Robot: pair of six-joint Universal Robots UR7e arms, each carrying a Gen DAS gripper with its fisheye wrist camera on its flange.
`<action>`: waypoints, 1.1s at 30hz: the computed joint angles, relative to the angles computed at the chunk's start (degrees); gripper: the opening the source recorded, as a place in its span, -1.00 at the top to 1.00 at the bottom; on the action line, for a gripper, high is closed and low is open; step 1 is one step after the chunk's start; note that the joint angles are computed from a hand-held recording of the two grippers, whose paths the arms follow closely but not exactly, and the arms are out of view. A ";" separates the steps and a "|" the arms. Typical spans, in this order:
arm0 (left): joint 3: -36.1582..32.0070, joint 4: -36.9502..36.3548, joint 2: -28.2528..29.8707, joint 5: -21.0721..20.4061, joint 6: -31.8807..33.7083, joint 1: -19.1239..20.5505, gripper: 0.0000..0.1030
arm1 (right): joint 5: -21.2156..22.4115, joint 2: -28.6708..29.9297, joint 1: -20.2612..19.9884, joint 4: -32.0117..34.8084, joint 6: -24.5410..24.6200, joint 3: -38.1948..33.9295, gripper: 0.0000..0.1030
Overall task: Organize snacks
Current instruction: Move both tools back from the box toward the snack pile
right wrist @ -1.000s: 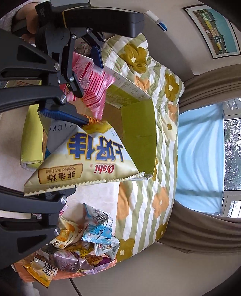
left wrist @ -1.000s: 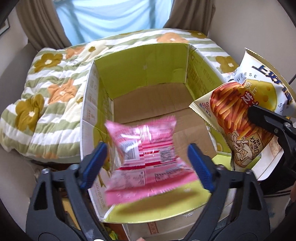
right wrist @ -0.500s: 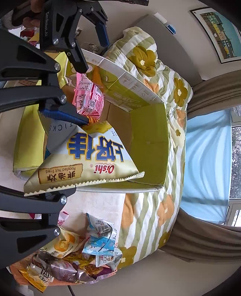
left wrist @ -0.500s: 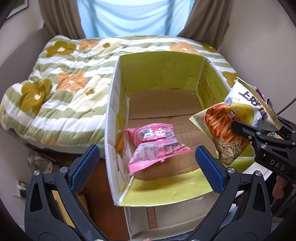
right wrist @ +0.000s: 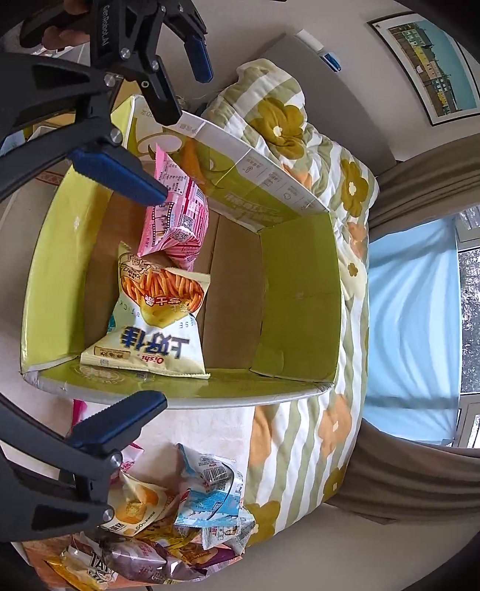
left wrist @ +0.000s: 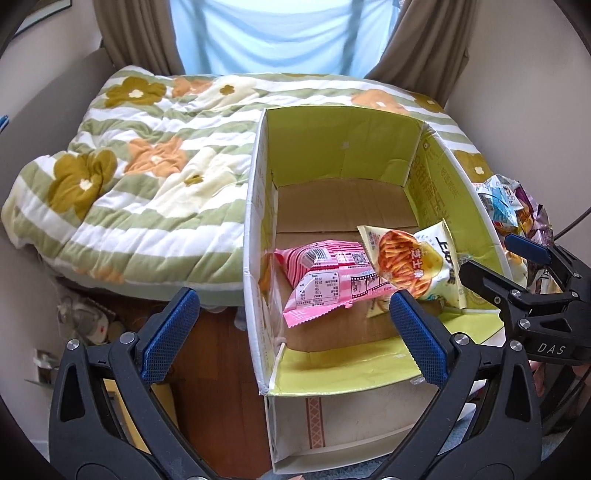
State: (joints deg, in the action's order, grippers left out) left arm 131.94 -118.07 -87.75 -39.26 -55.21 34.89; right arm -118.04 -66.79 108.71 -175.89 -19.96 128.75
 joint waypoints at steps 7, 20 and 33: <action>0.65 0.13 -1.49 0.27 1.16 -1.30 -0.98 | -0.90 -1.26 1.52 -0.43 1.41 0.71 -0.94; 2.90 -8.92 -0.38 -2.42 8.64 -4.96 -0.98 | -6.56 -8.85 4.52 -5.23 4.67 6.21 -0.94; -1.23 -20.65 13.31 -6.17 14.28 -9.40 -0.98 | -5.37 -25.00 -2.42 -4.42 2.18 11.11 -0.94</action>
State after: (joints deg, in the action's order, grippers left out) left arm 130.71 -138.72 -74.44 -45.43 -40.93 25.49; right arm -123.41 -91.79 106.29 -180.31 -17.78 139.85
